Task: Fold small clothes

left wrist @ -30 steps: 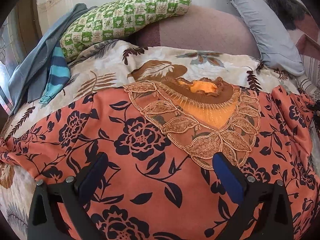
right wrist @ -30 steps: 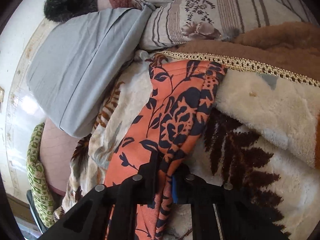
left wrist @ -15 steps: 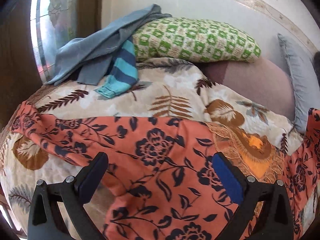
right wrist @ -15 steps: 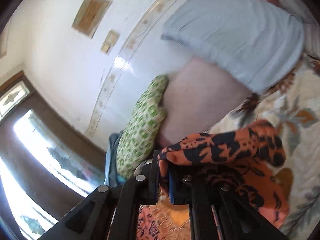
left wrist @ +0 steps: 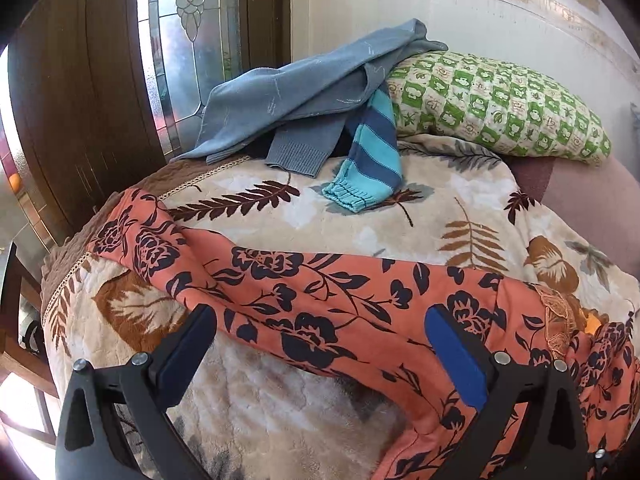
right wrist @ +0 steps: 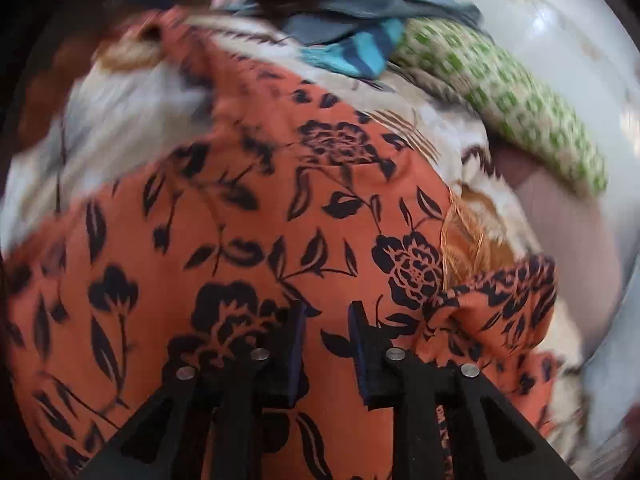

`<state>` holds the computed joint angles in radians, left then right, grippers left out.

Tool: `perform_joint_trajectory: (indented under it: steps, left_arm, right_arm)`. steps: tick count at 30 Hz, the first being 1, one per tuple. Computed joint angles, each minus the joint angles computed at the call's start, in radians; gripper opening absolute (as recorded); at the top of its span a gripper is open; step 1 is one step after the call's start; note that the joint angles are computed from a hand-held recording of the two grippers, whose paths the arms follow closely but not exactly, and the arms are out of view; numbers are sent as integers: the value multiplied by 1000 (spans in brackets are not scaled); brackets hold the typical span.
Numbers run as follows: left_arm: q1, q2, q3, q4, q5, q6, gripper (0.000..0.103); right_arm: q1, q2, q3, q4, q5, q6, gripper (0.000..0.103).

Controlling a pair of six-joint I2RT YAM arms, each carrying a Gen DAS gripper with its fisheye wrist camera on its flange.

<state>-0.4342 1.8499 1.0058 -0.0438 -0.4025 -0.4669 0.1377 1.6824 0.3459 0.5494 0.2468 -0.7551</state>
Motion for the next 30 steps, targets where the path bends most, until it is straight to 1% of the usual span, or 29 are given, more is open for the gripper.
perform_joint_trajectory:
  steps: [1, 2, 3, 4, 5, 7, 8, 10, 12, 13, 14, 16, 17, 18, 20, 22, 24, 27, 28, 29, 30]
  left_arm:
    - [-2, 6, 6, -5, -1, 5, 103]
    - [-5, 8, 10, -8, -1, 7, 103]
    - [-9, 6, 7, -2, 6, 8, 103]
    - [-14, 2, 3, 11, 22, 11, 103]
    - [-22, -5, -4, 28, 38, 17, 103]
    - [-50, -13, -22, 83, 68, 36, 103]
    - [-65, -11, -24, 107, 100, 48, 103]
    - [-94, 7, -6, 136, 194, 59, 103]
    - [-132, 44, 31, 161, 252, 52, 103]
    - [-152, 69, 60, 169, 280, 52, 103]
    - [-171, 96, 96, 169, 301, 57, 103]
    - [-212, 157, 184, 152, 301, 69, 103]
    - [-233, 192, 231, 141, 285, 77, 103]
    - [-251, 232, 286, 117, 274, 88, 103]
    - [-274, 313, 402, 47, 277, 126, 103]
    - [-296, 382, 494, -10, 250, 178, 103]
    - [-305, 430, 560, -62, 245, 220, 103]
    - [-309, 444, 569, -45, 288, 257, 102]
    - [-312, 442, 565, -35, 301, 275, 97]
    - [-314, 441, 562, -27, 312, 295, 80]
    - [-315, 447, 572, -37, 323, 315, 66]
  right_arm:
    - [24, 33, -61, 164, 55, -60, 53]
    - [32, 42, -96, 260, 81, -88, 61]
    - [11, 2, -115, 249, 51, -89, 69]
    - [-24, -89, -118, 143, -8, -69, 71]
    - [-63, -172, -109, 40, -63, -47, 71]
    - [-145, -303, -98, -87, -141, -19, 72]
    - [-202, -350, -82, -149, -180, -4, 72]
    - [-306, -400, -22, -284, -244, 75, 72]
    - [-483, -358, 84, -388, -358, 144, 72]
    - [-569, -341, 125, -430, -406, 195, 72]
    - [-652, -287, 195, -476, -450, 257, 72]
    - [-796, -169, 334, -588, -555, 388, 72]
    - [-853, -123, 374, -632, -610, 426, 72]
    - [-890, -75, 411, -661, -642, 447, 72]
    - [-938, -14, 450, -693, -634, 448, 72]
    - [-948, 41, 479, -698, -613, 447, 72]
    - [-975, 87, 516, -726, -640, 456, 72]
    - [-1001, 163, 580, -774, -674, 491, 72]
    - [-1002, 180, 592, -778, -676, 502, 72]
    - [-996, 197, 604, -779, -673, 515, 72]
    - [-990, 215, 614, -779, -671, 525, 72]
